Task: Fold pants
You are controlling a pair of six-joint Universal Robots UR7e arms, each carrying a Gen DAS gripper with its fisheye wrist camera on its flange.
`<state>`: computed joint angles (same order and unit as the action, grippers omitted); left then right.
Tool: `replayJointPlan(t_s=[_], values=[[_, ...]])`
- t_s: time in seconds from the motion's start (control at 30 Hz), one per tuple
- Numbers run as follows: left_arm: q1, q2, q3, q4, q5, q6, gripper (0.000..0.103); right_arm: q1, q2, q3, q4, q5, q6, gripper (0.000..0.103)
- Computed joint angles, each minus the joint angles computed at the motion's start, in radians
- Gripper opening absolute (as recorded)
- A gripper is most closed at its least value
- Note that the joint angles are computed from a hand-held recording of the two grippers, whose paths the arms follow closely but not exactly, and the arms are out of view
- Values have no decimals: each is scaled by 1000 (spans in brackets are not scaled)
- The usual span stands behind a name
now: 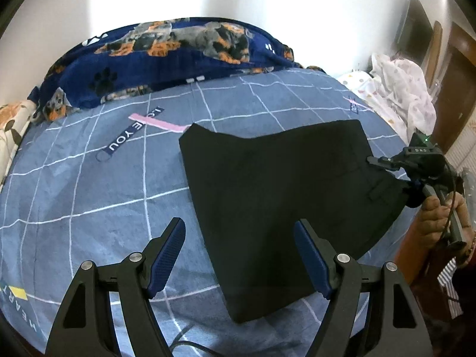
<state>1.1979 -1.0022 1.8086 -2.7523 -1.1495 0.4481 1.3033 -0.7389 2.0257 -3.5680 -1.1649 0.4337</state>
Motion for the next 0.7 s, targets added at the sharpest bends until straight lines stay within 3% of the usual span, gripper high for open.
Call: replayJointPlan(t_s=[0.33,0.43,0.47,0.57,0.63,0.7], values=[[7,17,-12,32,10,-14,76,-36,6,6,0,20,9,17],[12,16,-22,47,-4,-22,76,-7,-63,51,-33,-92,-49,21],[14,15,-24,46,-14,-23,76,0,-93,78,-61,-98,-68,21],[18,13,-31,45,-41,-24,77,7,-152,154,-100,28,-124,26],[20,13,-34,45,-57,-26,78,37,-180,183,-41,27,-157,38],[23,15,-38,54,-65,-30,78,41,-176,193,0,28,-142,42]])
